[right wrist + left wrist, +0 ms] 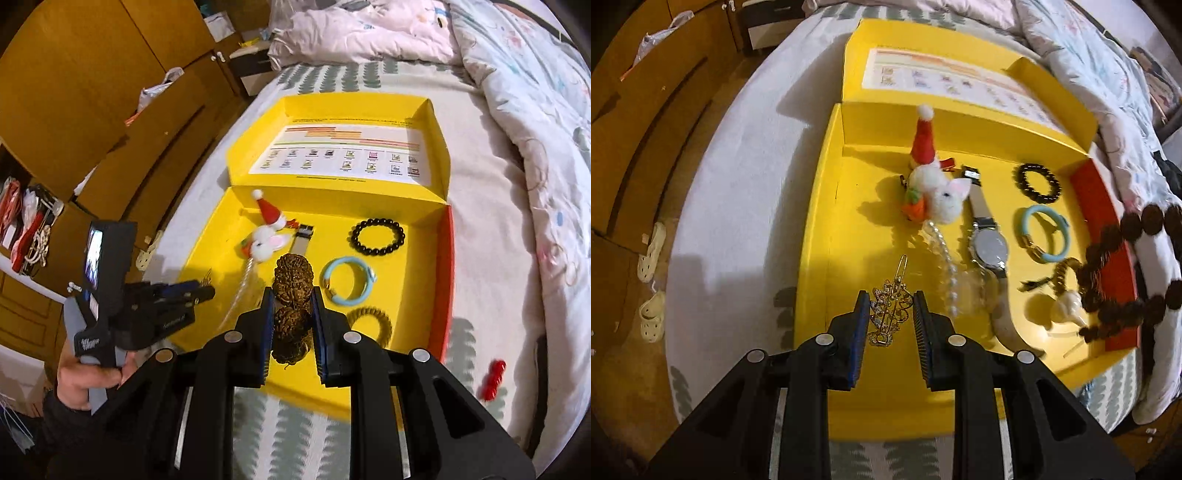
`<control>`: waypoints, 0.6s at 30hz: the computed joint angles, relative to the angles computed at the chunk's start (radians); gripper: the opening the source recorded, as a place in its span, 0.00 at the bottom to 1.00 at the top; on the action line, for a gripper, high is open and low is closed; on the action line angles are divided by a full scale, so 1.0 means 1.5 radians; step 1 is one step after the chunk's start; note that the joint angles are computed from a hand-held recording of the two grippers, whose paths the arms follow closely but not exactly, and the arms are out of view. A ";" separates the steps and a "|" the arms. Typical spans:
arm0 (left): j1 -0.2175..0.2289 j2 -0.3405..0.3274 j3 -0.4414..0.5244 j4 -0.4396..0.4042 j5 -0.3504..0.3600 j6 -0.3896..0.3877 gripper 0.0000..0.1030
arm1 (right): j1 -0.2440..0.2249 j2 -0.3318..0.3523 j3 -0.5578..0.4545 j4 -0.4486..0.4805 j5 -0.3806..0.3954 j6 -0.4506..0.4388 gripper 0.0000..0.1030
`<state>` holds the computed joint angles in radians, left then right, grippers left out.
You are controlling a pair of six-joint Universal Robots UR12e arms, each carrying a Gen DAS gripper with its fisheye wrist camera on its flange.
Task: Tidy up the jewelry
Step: 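Carry the rudraksha bracelet with right tool while left tool carries gold pin to box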
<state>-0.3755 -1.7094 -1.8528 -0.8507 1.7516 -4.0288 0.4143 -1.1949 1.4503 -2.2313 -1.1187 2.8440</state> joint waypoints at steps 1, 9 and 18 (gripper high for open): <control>0.001 -0.003 0.002 -0.007 0.005 0.000 0.24 | 0.001 0.010 -0.010 0.005 -0.002 -0.001 0.19; 0.013 -0.020 0.002 -0.018 -0.015 -0.004 0.24 | 0.005 0.070 -0.068 0.040 0.023 -0.001 0.19; 0.010 -0.026 0.005 -0.015 0.002 -0.001 0.24 | 0.006 0.101 -0.085 0.048 -0.024 0.014 0.19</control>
<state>-0.3612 -1.7479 -1.8457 -0.8732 1.7544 -4.0305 0.4234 -1.0433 1.3225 -2.1596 -1.1548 2.8654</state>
